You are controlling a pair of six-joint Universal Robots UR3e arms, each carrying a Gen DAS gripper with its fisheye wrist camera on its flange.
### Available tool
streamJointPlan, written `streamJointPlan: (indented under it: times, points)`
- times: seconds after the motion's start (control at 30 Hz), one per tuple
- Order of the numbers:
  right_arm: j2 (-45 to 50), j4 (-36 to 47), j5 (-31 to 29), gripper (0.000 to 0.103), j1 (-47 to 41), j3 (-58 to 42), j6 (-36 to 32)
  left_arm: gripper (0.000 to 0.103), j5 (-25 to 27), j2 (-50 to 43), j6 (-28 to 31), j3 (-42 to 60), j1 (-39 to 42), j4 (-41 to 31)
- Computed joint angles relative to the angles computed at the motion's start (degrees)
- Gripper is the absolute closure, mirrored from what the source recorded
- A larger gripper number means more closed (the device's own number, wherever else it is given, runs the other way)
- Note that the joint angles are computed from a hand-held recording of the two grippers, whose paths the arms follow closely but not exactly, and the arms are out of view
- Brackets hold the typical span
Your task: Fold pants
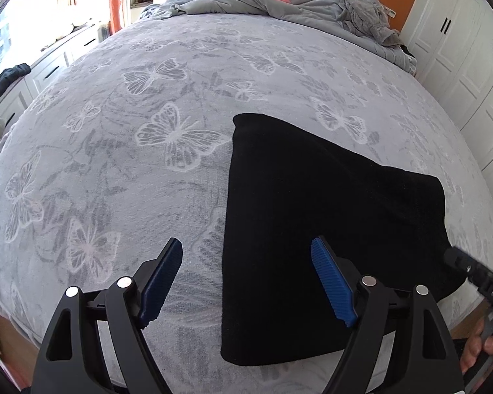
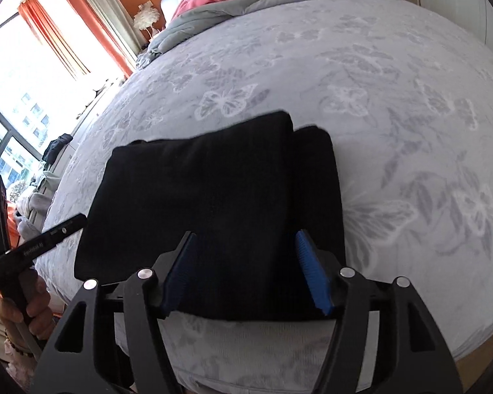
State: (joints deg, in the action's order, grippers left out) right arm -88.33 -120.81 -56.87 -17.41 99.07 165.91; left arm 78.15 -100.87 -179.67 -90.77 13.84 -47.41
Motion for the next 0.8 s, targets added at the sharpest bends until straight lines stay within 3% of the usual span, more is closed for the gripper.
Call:
streamJointPlan:
  times: [0.1, 0.13, 0.17, 0.2, 0.37, 0.5, 0.53, 0.6, 0.67, 0.8]
  points:
    - [1.0, -2.8, 4.5, 0.042, -0.9, 3.2, 1.6, 0.025, -0.4, 1.0, -0.3, -0.5, 0.5, 0.6]
    - [1.5, -4.4, 3.7, 0.05, -0.3, 3.2, 3.1, 0.025, -0.5, 1.3, -0.4, -0.8, 0.5, 0.9]
    - [1.6, -5.1, 3.3, 0.077, 0.1, 2.8, 4.0, 0.024, -0.5, 1.4, -0.6, -0.9, 0.4, 1.2]
    - [1.2, -4.3, 4.8, 0.086, -0.1, 2.1, 3.8, 0.024, -0.5, 1.5, -0.7, -1.0, 0.3, 1.3]
    - [-8.9, -4.3, 5.3, 0.087, 0.1, 1.1, 1.2, 0.024, -1.0, 2.5, -0.1, -2.0, 0.1, 1.6]
    - [-1.2, -7.9, -9.3, 0.082, 5.1, 1.4, 1.0, 0.024, -1.5, 2.6, 1.2, -2.7, -0.2, 1.0]
    - [-0.5, -8.6, -8.8, 0.074, 4.5, 3.1, 1.6, 0.024, -1.5, 2.2, 1.2, -2.6, -0.3, 0.3]
    - [-3.6, -8.2, -5.0, 0.074, 1.9, 4.5, 3.4, 0.024, -2.1, 1.8, 1.2, -2.5, -0.1, -0.9]
    - [-6.2, -12.1, -6.4, 0.072, 2.4, 4.2, 5.3, 0.024, -1.6, 2.2, 1.3, -3.4, -0.3, -0.2]
    - [0.0, -7.4, -3.4, 0.074, 6.7, -8.8, 3.1, 0.024, 1.4, 2.7, 1.7, -4.7, -1.7, 2.7]
